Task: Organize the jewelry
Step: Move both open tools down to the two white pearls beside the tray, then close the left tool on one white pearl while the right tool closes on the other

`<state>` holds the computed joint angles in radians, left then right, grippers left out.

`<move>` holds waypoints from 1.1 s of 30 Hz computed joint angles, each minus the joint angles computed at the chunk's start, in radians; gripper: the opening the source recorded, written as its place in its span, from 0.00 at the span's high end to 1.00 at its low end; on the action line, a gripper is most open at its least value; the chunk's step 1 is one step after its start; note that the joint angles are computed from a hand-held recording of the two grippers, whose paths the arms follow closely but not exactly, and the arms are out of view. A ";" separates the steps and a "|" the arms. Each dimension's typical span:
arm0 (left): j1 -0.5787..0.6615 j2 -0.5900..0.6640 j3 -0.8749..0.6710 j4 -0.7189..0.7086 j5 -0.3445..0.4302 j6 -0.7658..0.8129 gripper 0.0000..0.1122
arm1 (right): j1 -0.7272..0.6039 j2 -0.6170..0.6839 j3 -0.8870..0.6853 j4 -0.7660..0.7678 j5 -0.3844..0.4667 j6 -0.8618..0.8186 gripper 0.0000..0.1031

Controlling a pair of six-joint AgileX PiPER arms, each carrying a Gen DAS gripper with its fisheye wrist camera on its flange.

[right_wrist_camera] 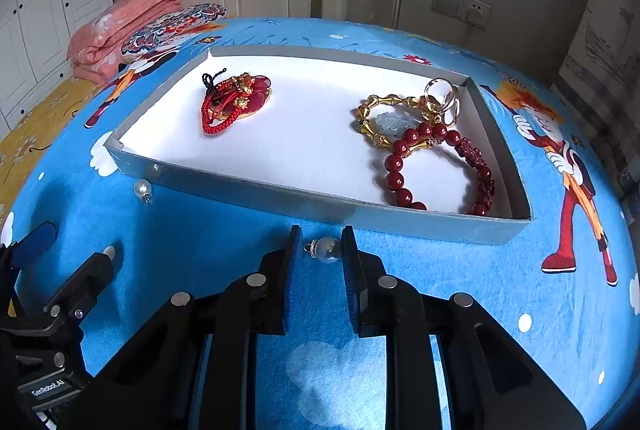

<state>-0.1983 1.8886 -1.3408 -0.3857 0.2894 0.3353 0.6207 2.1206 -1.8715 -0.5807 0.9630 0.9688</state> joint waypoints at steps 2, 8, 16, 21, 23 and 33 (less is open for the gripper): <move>-0.006 0.013 -0.040 0.056 0.033 -0.054 0.13 | 0.000 -0.017 0.029 -0.001 -0.020 0.011 0.81; -0.050 0.065 -0.166 0.258 0.113 -0.238 0.14 | -0.001 -0.080 0.137 -0.033 -0.095 0.083 0.81; -0.095 0.172 -0.364 0.353 0.254 -0.325 0.38 | 0.017 -0.132 0.224 -0.093 -0.150 0.149 0.81; -0.099 0.219 -0.443 0.349 0.332 -0.310 0.38 | 0.009 -0.160 0.268 -0.098 -0.199 0.174 0.81; -0.094 0.237 -0.478 0.338 0.365 -0.313 0.40 | 0.004 -0.166 0.279 -0.093 -0.216 0.175 0.81; -0.115 0.311 -0.618 0.408 0.450 -0.371 0.50 | -0.010 -0.199 0.332 -0.086 -0.286 0.182 0.81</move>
